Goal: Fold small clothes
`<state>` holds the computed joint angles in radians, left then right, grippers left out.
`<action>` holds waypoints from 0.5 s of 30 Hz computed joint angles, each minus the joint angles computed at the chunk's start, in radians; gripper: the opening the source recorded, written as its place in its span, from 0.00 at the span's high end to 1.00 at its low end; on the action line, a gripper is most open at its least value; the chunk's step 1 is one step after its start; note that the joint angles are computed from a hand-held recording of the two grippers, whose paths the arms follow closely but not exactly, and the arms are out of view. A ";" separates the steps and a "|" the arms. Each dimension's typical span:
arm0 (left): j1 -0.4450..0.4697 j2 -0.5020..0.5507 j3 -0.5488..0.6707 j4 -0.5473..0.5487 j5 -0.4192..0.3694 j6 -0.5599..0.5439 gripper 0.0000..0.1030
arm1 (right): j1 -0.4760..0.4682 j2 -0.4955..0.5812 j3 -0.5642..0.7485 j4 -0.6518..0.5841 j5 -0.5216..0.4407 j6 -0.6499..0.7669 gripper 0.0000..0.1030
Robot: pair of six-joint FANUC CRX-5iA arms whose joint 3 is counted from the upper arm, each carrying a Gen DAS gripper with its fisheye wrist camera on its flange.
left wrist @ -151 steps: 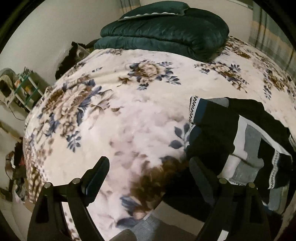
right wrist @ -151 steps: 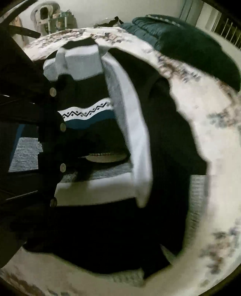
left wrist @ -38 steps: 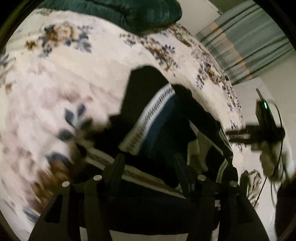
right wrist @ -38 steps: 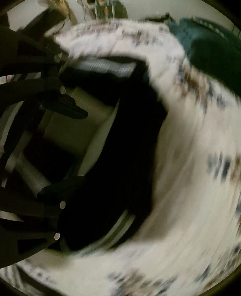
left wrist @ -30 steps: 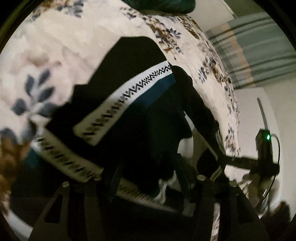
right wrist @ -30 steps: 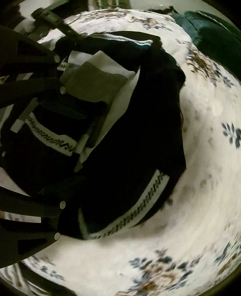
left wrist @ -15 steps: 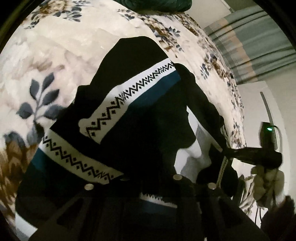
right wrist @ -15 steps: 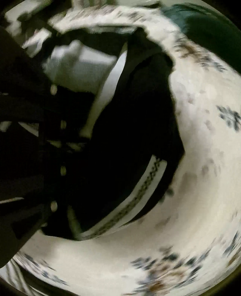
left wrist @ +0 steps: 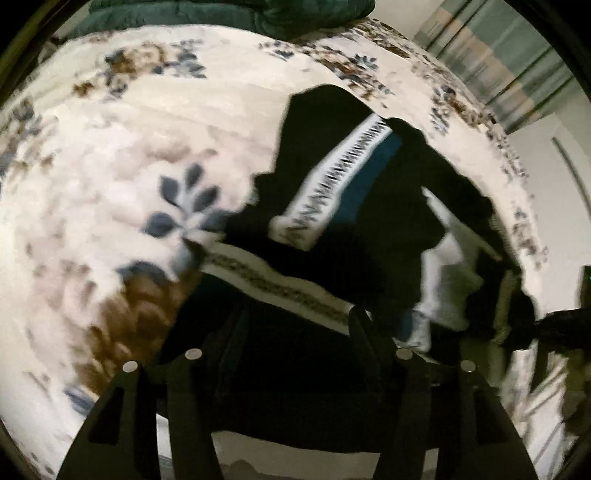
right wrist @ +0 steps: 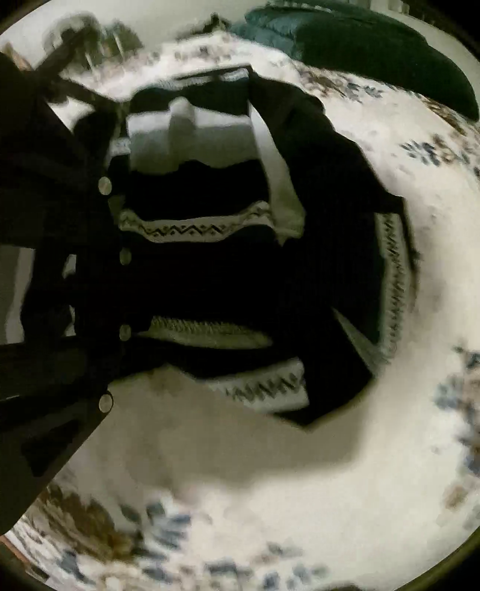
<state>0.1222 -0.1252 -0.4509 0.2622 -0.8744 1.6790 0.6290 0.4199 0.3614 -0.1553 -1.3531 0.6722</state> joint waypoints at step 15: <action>-0.132 -0.028 0.148 -0.254 -0.089 0.010 0.00 | 0.024 -0.257 -0.168 -0.016 -0.003 -0.148 0.30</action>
